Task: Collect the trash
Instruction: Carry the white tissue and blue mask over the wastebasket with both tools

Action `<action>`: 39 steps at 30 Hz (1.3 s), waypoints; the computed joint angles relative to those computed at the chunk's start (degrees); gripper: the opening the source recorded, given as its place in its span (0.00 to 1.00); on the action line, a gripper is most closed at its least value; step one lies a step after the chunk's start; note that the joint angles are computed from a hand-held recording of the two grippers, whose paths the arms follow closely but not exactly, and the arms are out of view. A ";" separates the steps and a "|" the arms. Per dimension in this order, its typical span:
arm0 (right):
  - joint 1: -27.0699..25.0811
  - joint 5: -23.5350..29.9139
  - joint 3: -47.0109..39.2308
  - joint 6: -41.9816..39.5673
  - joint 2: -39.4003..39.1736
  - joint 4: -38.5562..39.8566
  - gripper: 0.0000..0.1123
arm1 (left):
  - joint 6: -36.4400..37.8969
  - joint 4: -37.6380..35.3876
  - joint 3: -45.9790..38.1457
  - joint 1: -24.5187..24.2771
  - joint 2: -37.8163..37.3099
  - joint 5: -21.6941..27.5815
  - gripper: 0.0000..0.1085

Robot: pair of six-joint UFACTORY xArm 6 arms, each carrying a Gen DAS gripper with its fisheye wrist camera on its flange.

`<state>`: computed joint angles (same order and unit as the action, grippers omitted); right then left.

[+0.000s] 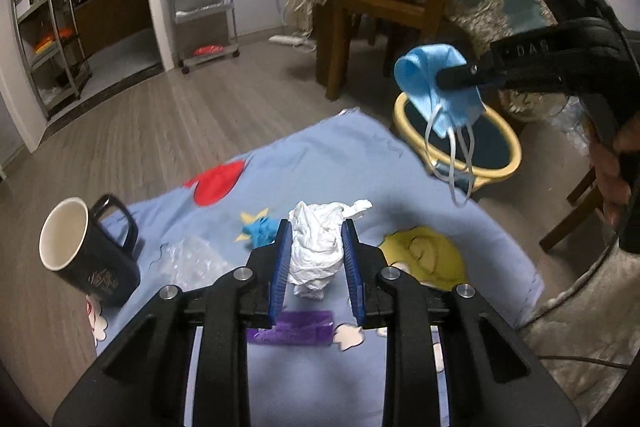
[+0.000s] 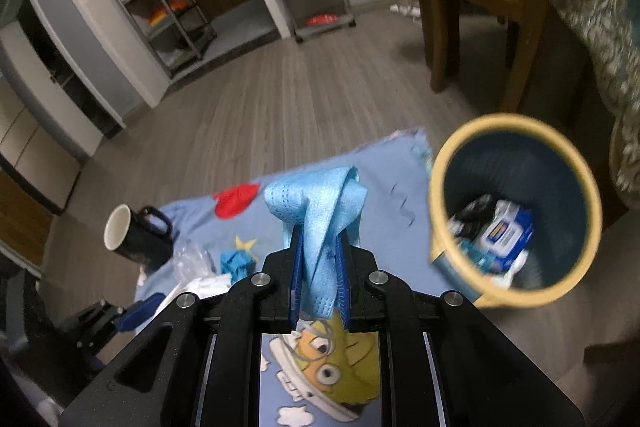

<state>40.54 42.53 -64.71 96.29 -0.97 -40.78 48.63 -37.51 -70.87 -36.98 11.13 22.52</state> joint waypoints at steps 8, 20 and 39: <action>-0.35 6.89 7.48 -6.41 -12.12 -0.57 0.14 | 3.96 -3.27 -0.29 -1.59 -1.29 1.42 0.23; -8.51 -1.96 18.18 -3.94 -16.91 1.43 0.14 | 1.05 -1.30 -2.78 -5.29 1.57 4.39 0.23; -15.84 -2.94 32.28 7.06 -25.33 5.59 0.14 | -13.29 10.90 -40.22 -12.11 29.22 16.16 0.23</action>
<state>24.70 39.59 -32.44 103.35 -26.30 -35.20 35.34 -26.61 -111.09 -49.10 40.34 38.68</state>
